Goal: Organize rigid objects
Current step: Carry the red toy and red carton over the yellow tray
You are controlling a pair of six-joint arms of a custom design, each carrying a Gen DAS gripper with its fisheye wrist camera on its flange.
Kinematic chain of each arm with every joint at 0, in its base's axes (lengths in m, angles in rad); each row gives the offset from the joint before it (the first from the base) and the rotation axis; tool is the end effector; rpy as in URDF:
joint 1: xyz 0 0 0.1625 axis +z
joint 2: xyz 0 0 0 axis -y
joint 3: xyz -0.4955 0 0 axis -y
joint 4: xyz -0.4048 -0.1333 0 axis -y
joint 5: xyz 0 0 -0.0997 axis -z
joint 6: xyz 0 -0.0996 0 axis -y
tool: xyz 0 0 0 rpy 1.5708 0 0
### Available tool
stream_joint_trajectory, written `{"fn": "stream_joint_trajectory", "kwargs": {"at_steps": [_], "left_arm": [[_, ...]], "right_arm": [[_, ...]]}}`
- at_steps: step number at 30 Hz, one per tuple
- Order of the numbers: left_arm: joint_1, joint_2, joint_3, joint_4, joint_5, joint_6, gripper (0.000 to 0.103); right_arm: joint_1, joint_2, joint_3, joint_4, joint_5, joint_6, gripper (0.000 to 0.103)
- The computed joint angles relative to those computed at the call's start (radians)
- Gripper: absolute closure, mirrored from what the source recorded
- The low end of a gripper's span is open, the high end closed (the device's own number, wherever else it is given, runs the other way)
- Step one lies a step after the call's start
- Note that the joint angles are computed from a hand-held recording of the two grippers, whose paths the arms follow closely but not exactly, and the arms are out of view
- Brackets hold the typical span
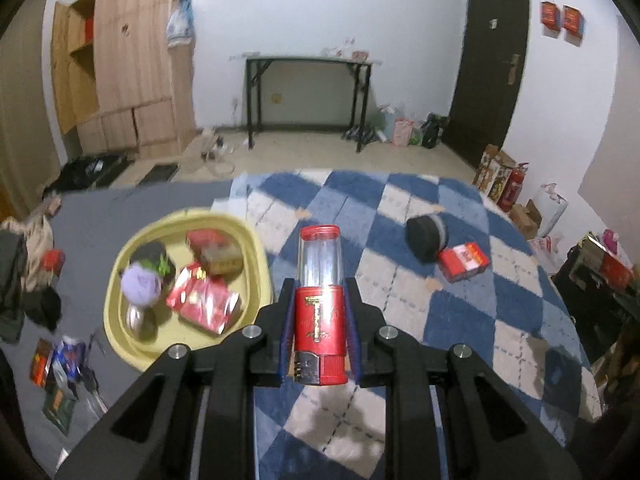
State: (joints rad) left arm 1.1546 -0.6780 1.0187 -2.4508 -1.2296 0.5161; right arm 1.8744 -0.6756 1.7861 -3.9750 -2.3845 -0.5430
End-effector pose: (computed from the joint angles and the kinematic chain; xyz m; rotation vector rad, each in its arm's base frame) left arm -0.2119 -0.8916 0.3087 1.0943 2.4598 -0.7192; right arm 0.2553 -0.6112 0.1869 0.2135 -1.9567 1.3072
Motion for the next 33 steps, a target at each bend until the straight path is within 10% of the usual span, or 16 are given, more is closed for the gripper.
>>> {"fn": "stream_joint_trajectory", "kwargs": {"at_steps": [23, 33], "left_arm": [[0.034, 0.014, -0.075, 0.032, -0.051, -0.066, 0.079], [0.08, 0.169, -0.439, 0.245, -0.023, -0.117, 0.079]], "right_arm": [[-0.011, 0.017, -0.046, 0.174, 0.036, 0.017, 0.08], [0.0, 0.073, -0.17, 0.259, 0.123, -0.014, 0.08]]}}
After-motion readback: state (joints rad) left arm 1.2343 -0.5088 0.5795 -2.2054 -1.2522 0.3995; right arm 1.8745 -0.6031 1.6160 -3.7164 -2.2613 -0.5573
